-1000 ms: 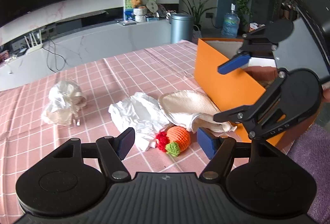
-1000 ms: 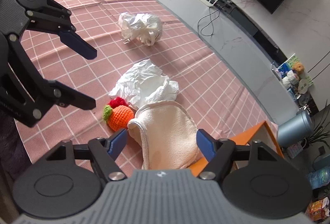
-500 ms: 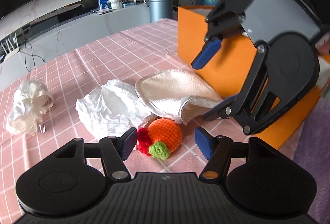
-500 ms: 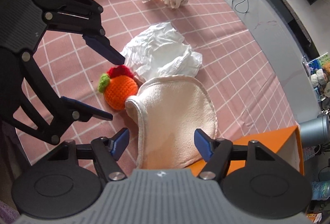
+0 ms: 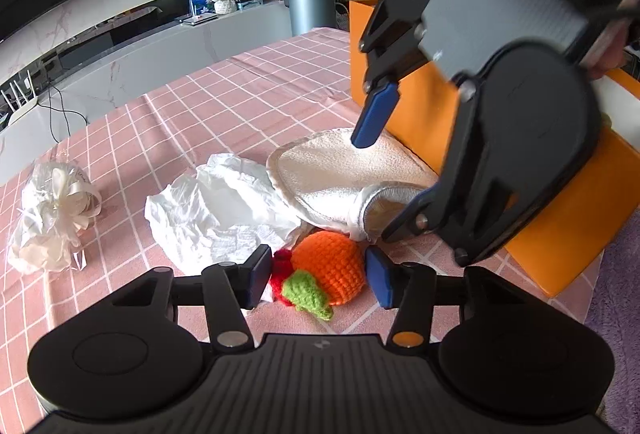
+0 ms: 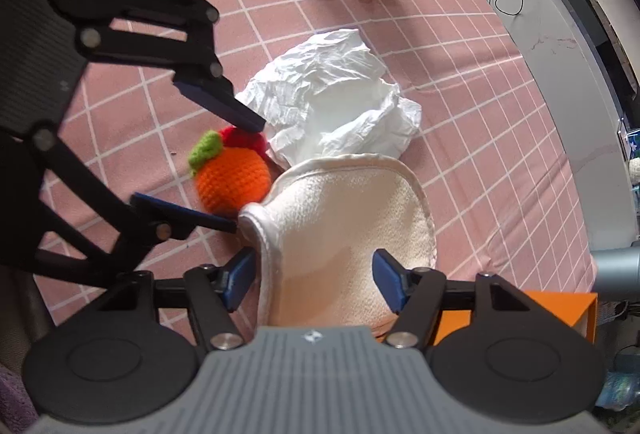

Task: Organize soft objects
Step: 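Grasp the white cloth with the right tool while the left grasps the crocheted orange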

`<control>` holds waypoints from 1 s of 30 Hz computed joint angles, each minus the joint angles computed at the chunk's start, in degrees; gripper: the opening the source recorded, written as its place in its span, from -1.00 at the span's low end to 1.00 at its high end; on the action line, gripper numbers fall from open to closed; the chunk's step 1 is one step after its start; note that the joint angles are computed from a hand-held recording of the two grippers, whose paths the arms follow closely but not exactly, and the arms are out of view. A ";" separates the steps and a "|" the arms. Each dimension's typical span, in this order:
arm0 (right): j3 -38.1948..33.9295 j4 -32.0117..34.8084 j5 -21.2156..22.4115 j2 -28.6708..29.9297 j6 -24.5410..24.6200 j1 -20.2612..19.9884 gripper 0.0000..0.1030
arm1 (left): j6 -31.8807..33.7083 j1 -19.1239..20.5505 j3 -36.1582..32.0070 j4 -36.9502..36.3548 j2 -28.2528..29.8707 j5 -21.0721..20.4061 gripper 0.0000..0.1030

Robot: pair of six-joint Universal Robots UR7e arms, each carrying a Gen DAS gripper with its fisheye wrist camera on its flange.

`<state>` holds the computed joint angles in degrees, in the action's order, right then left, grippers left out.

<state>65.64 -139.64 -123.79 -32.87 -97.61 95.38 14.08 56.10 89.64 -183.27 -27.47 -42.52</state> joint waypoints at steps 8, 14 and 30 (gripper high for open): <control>-0.58 -1.53 -4.89 2.07 -0.12 0.83 0.14 | -4.20 -0.73 3.20 -2.08 -2.18 1.30 0.02; -1.36 3.07 -6.48 2.43 5.00 1.22 -0.39 | -6.12 -1.53 4.88 -3.27 -3.00 2.15 0.01; 10.96 -10.74 0.88 -5.63 3.11 0.46 -0.77 | -7.37 -4.29 7.96 -7.92 -4.34 4.81 -0.21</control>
<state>76.60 -150.37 -122.90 -38.50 -94.50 95.83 6.71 51.81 97.60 -191.19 -31.81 -37.71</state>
